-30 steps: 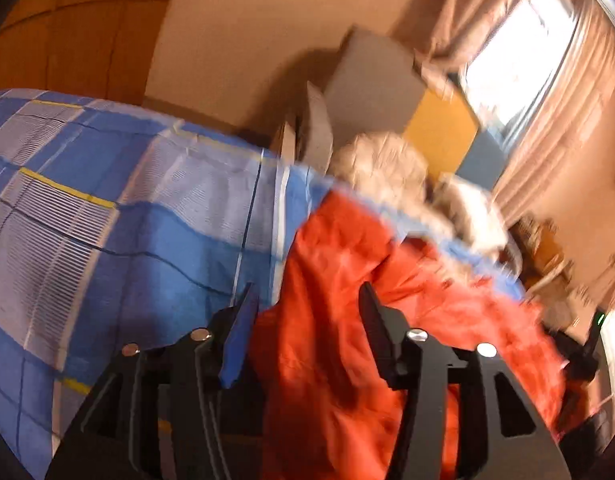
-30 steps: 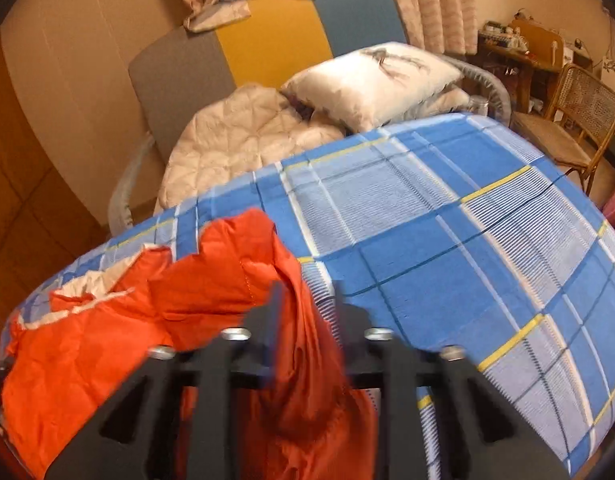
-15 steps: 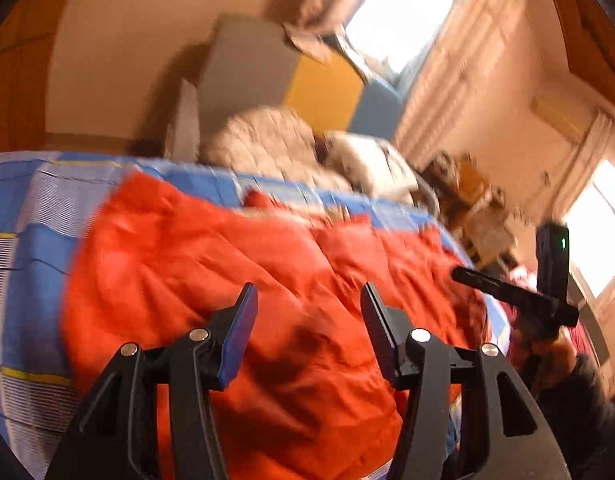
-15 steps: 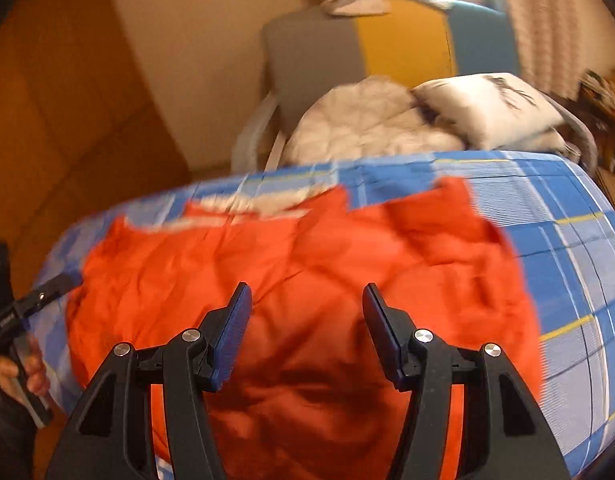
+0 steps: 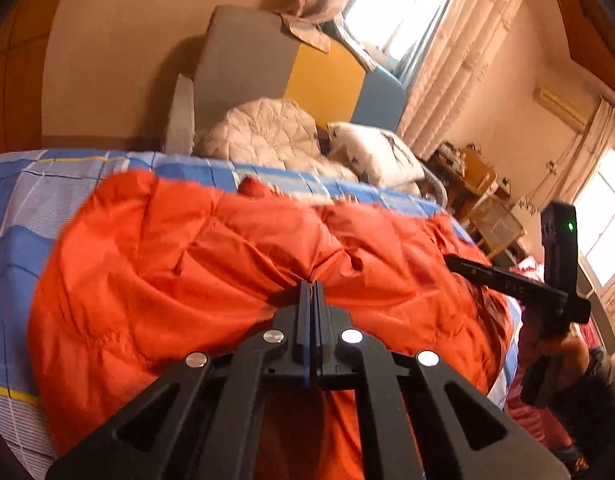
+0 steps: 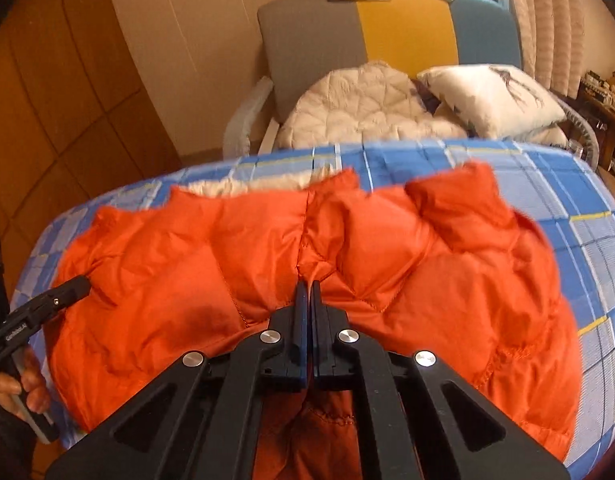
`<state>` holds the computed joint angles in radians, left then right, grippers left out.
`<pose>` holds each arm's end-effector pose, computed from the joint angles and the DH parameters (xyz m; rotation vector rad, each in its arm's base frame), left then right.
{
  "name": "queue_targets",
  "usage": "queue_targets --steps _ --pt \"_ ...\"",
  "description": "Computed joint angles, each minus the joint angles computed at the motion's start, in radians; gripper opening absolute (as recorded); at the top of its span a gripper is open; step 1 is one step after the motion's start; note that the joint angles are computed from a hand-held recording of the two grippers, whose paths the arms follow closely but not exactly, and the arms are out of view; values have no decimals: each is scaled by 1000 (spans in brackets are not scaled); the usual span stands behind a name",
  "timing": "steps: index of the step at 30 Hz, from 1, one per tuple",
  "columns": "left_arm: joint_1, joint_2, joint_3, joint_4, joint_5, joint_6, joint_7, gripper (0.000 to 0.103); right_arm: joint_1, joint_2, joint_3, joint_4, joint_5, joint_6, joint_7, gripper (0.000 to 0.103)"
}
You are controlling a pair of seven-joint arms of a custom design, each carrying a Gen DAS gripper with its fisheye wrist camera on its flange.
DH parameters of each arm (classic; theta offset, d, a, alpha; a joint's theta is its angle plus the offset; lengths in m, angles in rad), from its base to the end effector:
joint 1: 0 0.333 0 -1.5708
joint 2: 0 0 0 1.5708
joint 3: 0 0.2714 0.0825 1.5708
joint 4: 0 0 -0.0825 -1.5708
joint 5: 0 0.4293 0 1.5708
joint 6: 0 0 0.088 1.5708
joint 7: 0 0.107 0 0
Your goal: Fold large clothes
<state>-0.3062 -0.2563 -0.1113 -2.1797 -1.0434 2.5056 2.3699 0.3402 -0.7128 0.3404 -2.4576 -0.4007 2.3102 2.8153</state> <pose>0.5259 -0.2293 0.5005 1.3763 -2.4095 1.4443 0.3575 0.2925 0.5408 -1.3847 2.0588 -0.6509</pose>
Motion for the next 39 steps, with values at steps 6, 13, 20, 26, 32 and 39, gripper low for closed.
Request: queue_targets --steps 6,13,20,26,32,39 --pt "27 104 -28 71 97 1 -115 1 -24 81 -18 28 2 14 24 1" --pt "51 139 -49 72 83 2 -141 3 -21 147 -45 17 12 45 28 1" --pt "36 33 -44 -13 75 43 -209 14 -3 64 -54 -43 51 81 57 4" --pt "-1 -100 -24 -130 112 114 -242 34 23 -43 2 -68 51 48 101 4" --pt "2 -255 9 -291 202 256 -412 59 91 -88 37 -80 75 74 112 4" --pt "-25 -389 186 -432 223 178 -429 66 207 -284 85 -235 194 100 261 47"
